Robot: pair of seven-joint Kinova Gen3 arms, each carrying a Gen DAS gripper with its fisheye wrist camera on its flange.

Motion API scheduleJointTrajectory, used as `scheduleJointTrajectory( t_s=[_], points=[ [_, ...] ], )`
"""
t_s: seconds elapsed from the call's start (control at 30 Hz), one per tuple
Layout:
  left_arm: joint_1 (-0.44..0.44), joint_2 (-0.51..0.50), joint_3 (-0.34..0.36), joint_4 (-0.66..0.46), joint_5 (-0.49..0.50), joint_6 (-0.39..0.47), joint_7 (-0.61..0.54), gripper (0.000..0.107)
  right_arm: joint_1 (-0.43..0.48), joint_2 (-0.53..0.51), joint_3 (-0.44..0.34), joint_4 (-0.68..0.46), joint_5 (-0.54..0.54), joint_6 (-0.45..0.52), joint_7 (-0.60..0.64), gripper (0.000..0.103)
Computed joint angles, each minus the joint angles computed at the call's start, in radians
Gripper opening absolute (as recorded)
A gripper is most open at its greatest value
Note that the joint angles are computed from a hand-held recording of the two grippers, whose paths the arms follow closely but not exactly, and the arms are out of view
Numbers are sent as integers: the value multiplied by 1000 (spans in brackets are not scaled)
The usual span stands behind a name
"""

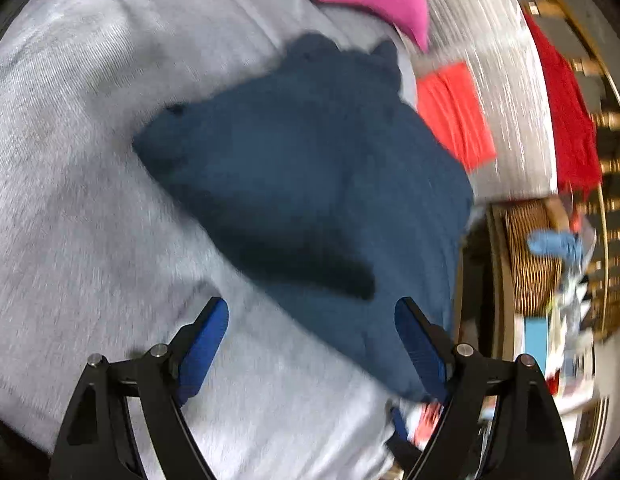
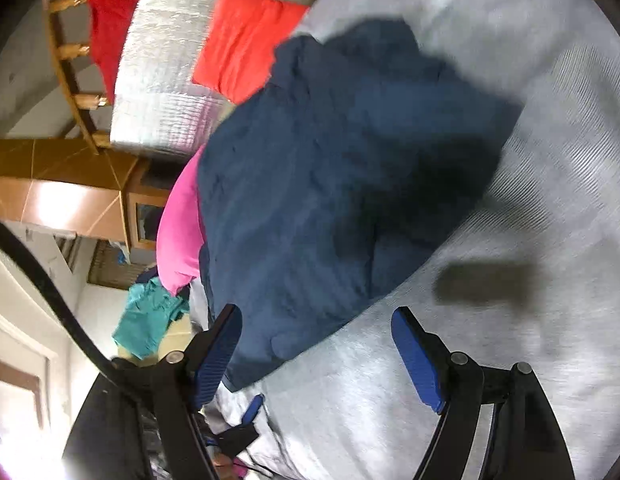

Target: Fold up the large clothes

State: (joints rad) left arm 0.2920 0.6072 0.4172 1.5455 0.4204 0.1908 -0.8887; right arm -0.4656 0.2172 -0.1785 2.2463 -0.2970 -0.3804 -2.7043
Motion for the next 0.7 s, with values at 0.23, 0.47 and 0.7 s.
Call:
scheduleJointTrajectory(
  t_s=[0.23,0.47,0.7],
  points=[
    [-91,45,131,69,69,-237,-24,85,60,120,-73,-40,-196,-160,104,80],
    [6,62,-12,-18,2,-177,75,60,-19,121,8,-103,-453,-100,316,55],
    [137,2,-185,-20,-146,-170,179,34,-321,63,331,-145,-572,-2,601,33]
  ],
)
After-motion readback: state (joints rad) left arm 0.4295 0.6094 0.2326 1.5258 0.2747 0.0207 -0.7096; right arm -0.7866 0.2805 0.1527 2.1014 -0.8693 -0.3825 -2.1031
